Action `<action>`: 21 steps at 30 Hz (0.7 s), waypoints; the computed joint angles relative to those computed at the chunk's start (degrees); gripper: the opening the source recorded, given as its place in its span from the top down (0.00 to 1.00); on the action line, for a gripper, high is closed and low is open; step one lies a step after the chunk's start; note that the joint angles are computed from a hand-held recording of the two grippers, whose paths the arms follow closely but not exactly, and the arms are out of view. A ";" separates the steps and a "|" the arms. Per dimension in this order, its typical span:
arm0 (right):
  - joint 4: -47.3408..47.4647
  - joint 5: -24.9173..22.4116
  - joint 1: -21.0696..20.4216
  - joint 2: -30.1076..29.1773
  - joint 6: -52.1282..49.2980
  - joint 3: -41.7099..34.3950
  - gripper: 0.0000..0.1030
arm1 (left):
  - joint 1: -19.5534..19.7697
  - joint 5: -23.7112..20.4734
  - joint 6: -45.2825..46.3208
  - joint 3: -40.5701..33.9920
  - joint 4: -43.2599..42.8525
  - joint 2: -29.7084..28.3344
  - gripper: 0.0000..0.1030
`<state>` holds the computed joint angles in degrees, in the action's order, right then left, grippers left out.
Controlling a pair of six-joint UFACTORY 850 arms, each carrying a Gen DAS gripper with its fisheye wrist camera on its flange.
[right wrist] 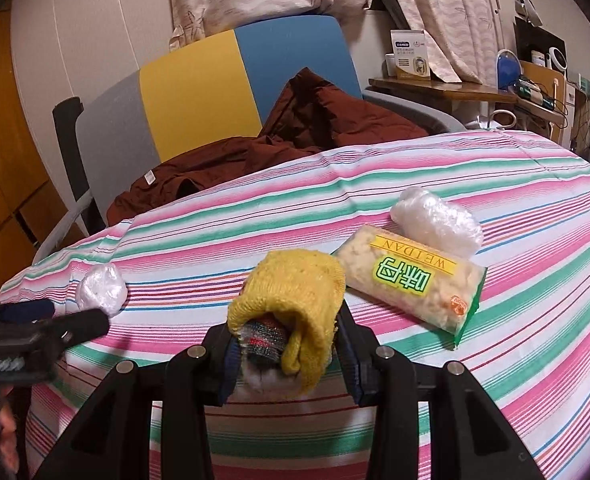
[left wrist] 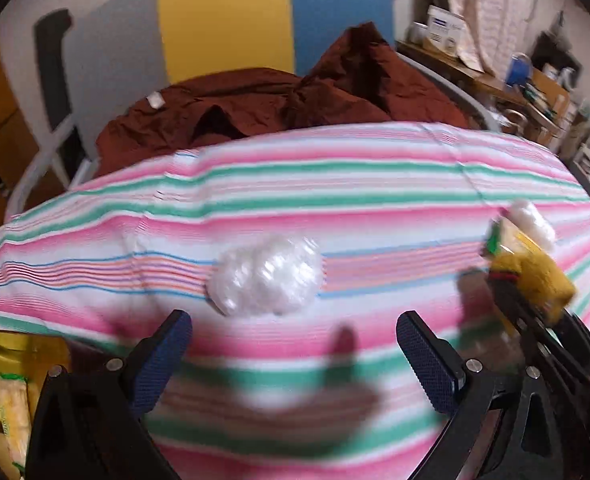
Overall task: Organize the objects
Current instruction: 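Grasp the white plastic bag with the left tool while the right tool holds the yellow bundle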
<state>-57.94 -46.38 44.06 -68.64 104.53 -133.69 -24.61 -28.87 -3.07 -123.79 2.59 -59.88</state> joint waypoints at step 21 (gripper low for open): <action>1.63 -3.09 0.34 -2.99 -4.50 -5.09 0.60 | 0.12 6.35 6.00 -2.37 -1.13 -3.93 0.36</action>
